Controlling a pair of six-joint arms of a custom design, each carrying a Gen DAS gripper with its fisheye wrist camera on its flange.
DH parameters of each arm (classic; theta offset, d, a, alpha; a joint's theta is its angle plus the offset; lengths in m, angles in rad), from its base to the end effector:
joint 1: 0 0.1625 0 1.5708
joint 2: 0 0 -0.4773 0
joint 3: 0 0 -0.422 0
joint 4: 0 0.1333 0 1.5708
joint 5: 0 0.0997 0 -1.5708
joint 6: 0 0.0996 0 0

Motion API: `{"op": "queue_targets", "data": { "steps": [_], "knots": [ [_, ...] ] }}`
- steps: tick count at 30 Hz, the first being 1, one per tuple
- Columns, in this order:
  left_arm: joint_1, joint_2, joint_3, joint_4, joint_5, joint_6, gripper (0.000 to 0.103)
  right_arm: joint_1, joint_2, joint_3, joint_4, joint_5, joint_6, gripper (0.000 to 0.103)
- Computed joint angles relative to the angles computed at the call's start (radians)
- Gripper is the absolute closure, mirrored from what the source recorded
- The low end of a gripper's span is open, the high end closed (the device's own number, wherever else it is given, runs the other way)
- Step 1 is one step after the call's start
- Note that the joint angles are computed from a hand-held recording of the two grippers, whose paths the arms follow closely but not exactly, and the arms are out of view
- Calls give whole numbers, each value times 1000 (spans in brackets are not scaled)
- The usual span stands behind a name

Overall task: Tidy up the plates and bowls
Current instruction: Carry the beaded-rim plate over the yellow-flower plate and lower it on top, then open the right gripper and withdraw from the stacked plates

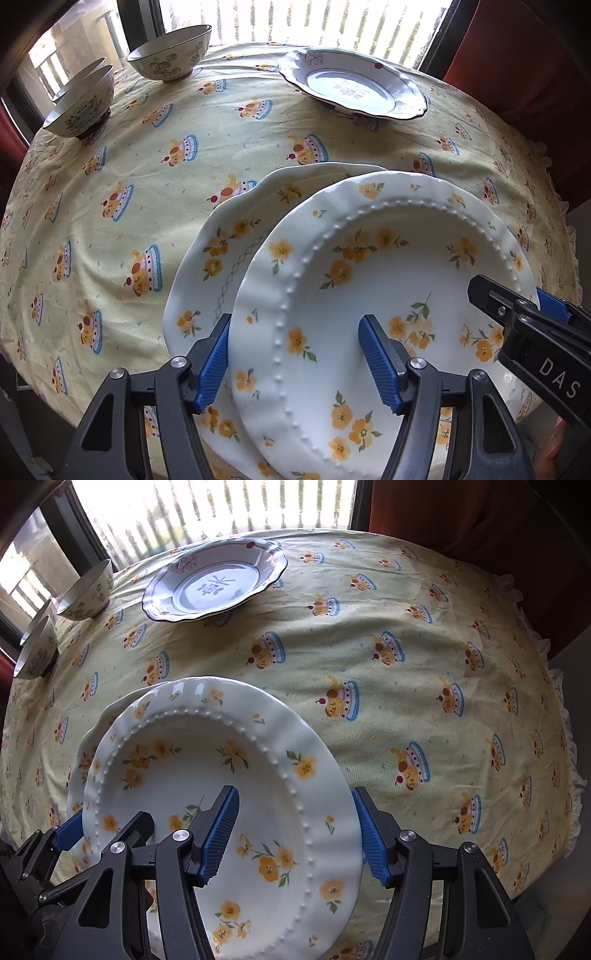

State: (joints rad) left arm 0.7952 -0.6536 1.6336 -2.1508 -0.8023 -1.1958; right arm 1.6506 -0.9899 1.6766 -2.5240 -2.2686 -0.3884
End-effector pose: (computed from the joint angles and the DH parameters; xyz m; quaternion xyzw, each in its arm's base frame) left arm -0.3300 -0.6258 -0.0025 -0.1167 0.9042 -0.2046 0.3564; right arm 0.1252 -0.6968 0.2466 0.1719 -0.9165 0.0713 0.3540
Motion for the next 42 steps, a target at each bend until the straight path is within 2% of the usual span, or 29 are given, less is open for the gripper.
{"op": "queue_targets", "data": {
  "steps": [4, 10, 13, 14, 22, 23, 25, 27, 30, 33, 38, 42],
  "knots": [
    [0, 7, -8, 14, 18, -10, 32, 0, 5, 1, -14, -1, -12, 37],
    [-1, 33, -54, 105, 57, -16, 27, 2, 7, 24, -64, -20, -37, 37],
    [1, 44, -67, 112, 64, 14, 18, 1, 1, 32, -66, -17, -21, 37],
    [3, 45, -69, 110, 60, 24, 15, 0, 0, 34, -67, -14, -20, 37],
    [0, 54, -92, 161, 59, 71, 13, -13, -29, 59, -113, 51, -51, 37],
    [1, 51, -89, 158, 56, 88, 13, -12, -32, 64, -129, 45, -58, 38],
    [-3, 45, -81, 160, 57, 103, 13, -15, -38, 71, -141, 40, -68, 47],
    [-11, 38, -72, 157, 66, 107, 13, -22, -43, 69, -122, 47, -55, 56],
    [-23, 31, -69, 158, 88, 114, 12, -30, -45, 65, -88, 64, -35, 64],
    [-28, 22, -60, 144, 95, 115, 12, -20, -31, 66, -102, 40, -68, 64],
    [-27, 7, -50, 140, 87, 82, 12, -24, -19, 49, -55, 51, -54, 62],
    [-28, -10, -30, 127, 81, 48, 12, -22, -15, 58, -59, 48, -69, 61]
  ]
}}
